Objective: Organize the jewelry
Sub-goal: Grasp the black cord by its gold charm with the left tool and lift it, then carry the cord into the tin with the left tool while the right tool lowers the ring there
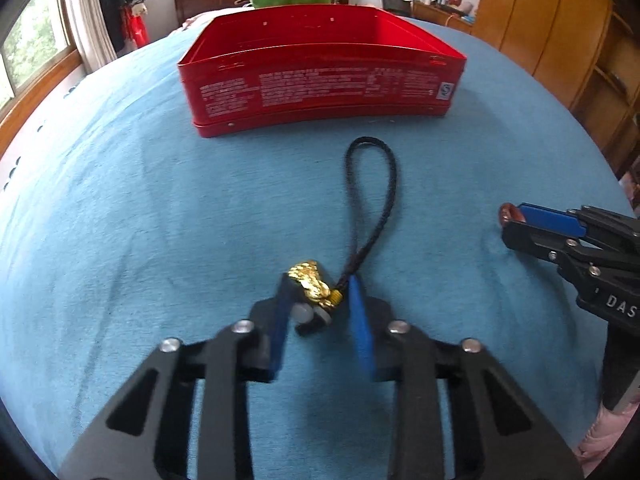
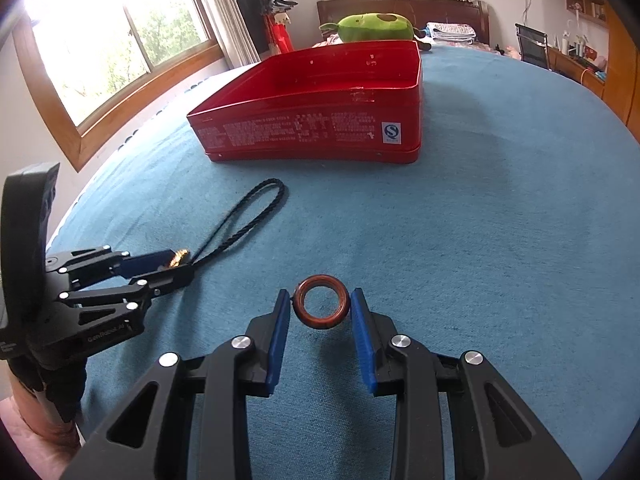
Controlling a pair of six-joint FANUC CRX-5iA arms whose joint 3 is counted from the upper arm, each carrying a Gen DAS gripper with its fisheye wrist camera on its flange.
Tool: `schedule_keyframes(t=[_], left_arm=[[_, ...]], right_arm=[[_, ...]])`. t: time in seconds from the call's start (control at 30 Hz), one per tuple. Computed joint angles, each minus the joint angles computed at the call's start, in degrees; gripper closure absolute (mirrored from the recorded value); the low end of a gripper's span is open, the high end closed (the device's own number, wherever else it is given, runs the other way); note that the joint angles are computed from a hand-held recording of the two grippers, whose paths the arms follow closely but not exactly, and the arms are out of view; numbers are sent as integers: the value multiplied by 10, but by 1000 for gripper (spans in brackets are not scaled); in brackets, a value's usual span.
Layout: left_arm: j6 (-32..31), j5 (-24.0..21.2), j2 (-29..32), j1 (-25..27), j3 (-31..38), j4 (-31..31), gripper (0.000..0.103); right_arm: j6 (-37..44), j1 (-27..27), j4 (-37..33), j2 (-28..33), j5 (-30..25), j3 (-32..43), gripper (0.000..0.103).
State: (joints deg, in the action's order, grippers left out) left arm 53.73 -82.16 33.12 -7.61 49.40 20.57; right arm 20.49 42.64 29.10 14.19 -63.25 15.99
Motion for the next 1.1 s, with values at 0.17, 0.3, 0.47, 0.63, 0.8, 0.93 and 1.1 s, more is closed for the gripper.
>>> schedule_keyframes(t=[0.17,0.3,0.47,0.63,0.8,0.93,1.1], left_arm=[[15,-14,16,9,15,27,89],[42,-28,28,21,30,49,89],[62,-18,26,43,31,79,89],[61,2,11,57,16,94,89],[70,-4,21,54,30,74,89],[72,-15,31,48,35,47,89],[63,7,20,43,13,37,89]], right_arm=[[-1,0,-2,0,-2,1,72],[0,0,-4,1,-4,5,72],[6,-2,-8,5,-5,14,72],[19,0,-13,15,-9,34,72],[34,-2,-22,35,-28,64,72],[39,-4,-36,49,-45,81,72],[44,-3,-39,61,-60,93,72]])
